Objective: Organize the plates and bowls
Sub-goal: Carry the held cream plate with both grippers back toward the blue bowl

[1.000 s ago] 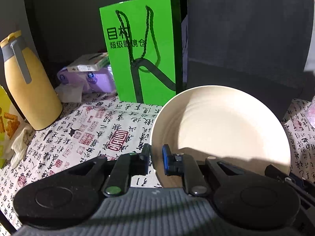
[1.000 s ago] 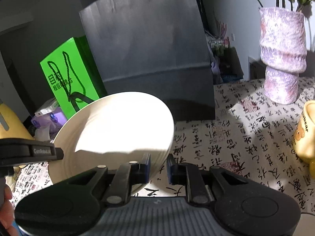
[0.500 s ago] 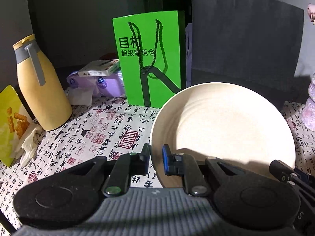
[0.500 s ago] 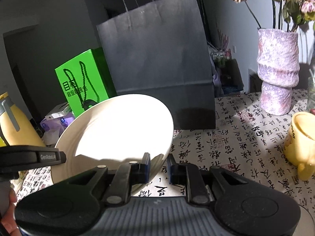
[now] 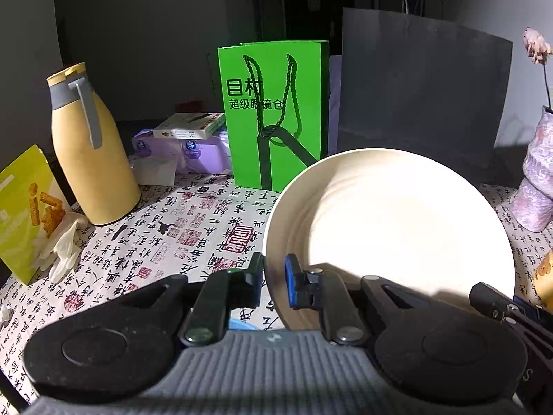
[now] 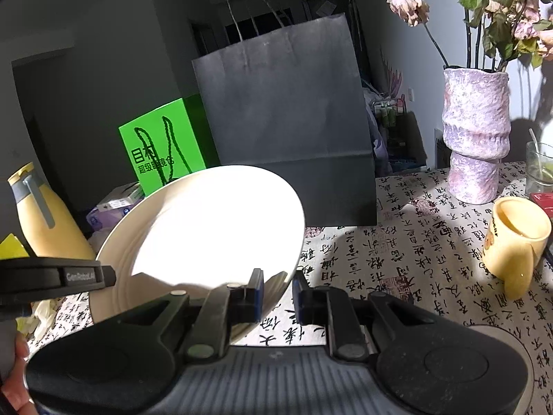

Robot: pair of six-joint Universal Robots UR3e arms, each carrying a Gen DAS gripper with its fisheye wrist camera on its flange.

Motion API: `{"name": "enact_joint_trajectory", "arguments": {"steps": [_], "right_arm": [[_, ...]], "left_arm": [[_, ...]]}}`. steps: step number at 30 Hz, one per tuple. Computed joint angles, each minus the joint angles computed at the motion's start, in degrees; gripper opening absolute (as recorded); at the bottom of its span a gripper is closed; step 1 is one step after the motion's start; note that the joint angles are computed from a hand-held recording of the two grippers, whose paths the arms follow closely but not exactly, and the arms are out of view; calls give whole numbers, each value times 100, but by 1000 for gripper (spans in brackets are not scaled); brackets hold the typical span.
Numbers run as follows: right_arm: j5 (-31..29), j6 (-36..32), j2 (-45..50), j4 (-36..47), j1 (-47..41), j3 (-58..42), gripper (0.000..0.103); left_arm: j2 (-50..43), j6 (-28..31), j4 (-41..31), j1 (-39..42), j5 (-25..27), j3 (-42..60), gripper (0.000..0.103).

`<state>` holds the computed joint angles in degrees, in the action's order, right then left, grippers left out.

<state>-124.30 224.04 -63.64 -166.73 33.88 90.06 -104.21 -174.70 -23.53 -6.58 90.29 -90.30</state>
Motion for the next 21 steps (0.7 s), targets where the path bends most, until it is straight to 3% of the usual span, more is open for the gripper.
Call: {"name": "enact_joint_trajectory", "arguments": {"steps": [21], "right_arm": [[-1042,734,-378,861,1108,-8,17]], "left_arm": [[1959,442,114,778,-918,-1886,14]]}}
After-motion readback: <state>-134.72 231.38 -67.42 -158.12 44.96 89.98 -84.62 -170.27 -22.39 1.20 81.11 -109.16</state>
